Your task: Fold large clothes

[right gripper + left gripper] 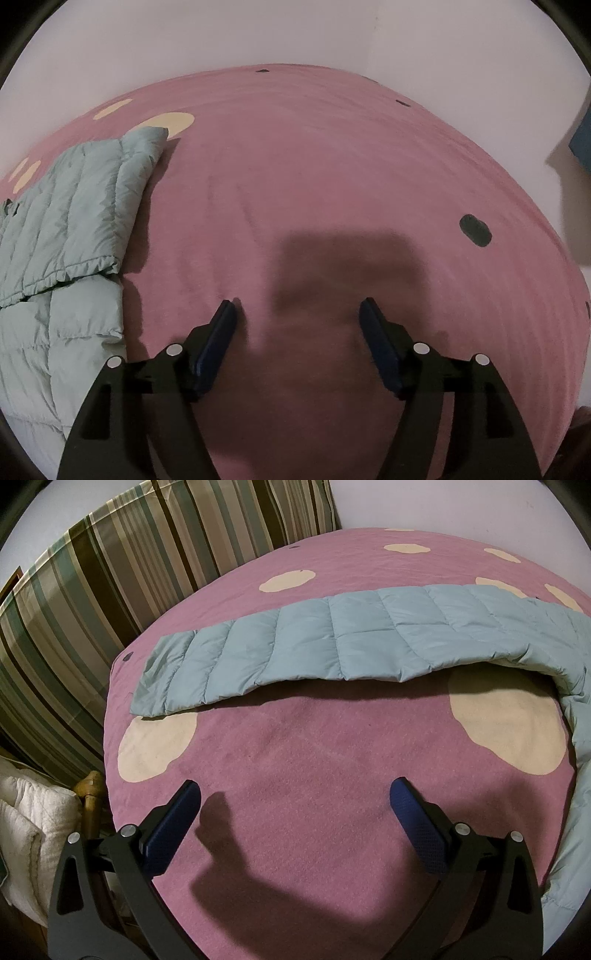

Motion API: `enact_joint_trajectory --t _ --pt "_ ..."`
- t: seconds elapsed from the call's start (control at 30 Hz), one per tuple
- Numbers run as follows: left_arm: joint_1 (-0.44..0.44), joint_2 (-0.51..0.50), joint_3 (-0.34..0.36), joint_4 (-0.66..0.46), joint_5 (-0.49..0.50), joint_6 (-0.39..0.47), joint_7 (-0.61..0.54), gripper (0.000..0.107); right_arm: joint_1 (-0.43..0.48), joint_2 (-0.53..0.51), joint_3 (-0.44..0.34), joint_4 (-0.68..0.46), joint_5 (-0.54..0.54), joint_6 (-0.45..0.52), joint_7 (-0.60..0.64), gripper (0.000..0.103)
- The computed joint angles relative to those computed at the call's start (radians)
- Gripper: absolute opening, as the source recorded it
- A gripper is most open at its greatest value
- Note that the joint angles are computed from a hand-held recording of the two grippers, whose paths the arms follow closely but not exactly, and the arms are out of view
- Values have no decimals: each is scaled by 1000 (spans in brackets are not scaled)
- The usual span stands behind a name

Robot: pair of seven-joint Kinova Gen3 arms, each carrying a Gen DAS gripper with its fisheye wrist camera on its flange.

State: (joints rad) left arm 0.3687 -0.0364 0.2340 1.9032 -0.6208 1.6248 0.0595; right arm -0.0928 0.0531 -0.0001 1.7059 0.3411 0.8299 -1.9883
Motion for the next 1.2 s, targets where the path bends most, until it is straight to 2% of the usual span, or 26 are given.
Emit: enact_joint_trajectory --t 0.1,0.27,0.37,0.5,0.6,0.8,1.03,1.1,1.2 --pt "-1 -2 -1 1 2 -3 -3 101 -17 -7 -8 14 54 12 -54 75" --pt "-10 -43 -1 22 9 -44 8 101 -9 -6 -3 17 48 13 -60 81" --pt "-27 -73 1 33 15 -67 -32 101 -17 -6 -8 19 72 23 -86 84" --pt "-48 -83 19 37 -7 -9 -35 101 -21 5 -8 13 89 29 -102 86" --pt "-80 -132 0 59 -19 5 -57 101 -21 6 -6 15 88 25 -100 87" --pt "-207 -321 -144 123 -3 -108 -215 101 -20 9 -3 17 87 20 -97 87" --pt "-292 -462 -316 170 -34 -245 -418 98 -24 3 -6 25 108 25 -110 88" --pt "-299 -493 -388 182 -20 -309 -481 87 -27 4 -7 24 118 29 -116 88" --pt "-296 -546 -502 197 28 -410 -564 81 -32 2 -10 27 132 35 -128 88"
